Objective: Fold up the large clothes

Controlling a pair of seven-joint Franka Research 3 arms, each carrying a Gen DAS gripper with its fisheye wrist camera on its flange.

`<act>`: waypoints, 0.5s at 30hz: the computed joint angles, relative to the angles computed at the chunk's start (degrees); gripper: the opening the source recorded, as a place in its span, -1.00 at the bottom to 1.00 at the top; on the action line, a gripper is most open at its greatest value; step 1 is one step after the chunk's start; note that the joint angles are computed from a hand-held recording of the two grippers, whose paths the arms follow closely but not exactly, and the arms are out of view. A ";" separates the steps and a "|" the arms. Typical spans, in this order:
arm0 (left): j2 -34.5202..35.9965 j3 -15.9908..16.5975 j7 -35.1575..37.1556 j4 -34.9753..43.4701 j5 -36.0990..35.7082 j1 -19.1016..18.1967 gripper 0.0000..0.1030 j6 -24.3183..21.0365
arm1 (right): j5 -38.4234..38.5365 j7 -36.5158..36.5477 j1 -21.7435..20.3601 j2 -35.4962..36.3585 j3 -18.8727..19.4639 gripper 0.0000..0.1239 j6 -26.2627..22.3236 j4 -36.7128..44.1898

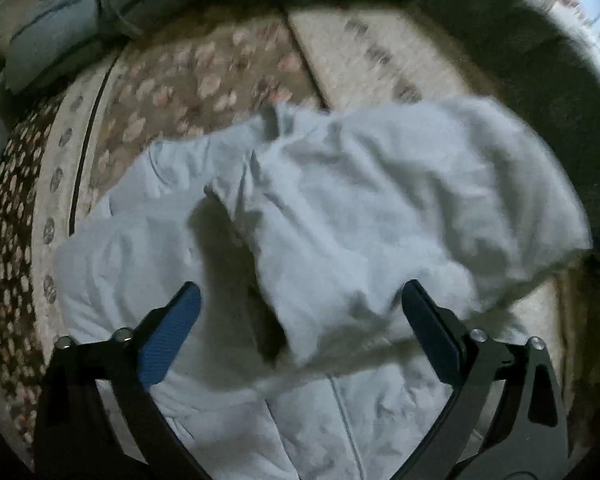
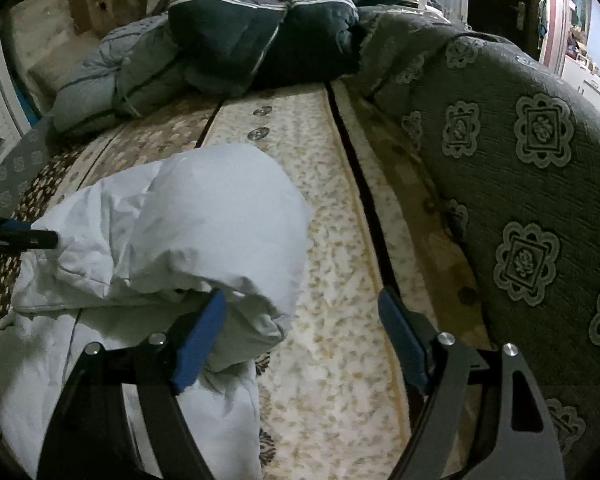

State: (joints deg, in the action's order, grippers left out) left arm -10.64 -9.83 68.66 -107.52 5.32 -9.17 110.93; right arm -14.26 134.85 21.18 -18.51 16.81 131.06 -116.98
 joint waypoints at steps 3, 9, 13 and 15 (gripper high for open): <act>1.82 1.06 0.42 0.01 -5.12 0.34 -0.15 -0.19 | 0.96 1.46 0.06 0.29 0.07 0.27 -1.12 -0.13; -4.54 1.02 -1.62 -3.38 -4.23 0.98 -0.86 6.74 | -0.68 3.71 0.96 2.66 0.96 0.27 -3.61 2.72; -8.95 1.84 -1.36 -4.18 -0.92 1.68 -0.89 6.88 | -2.34 4.38 2.38 5.18 1.35 0.27 -5.06 6.56; -11.33 2.88 -1.34 -4.74 -0.23 2.63 -0.89 5.10 | -3.30 4.83 3.27 6.75 1.38 0.27 -5.57 8.74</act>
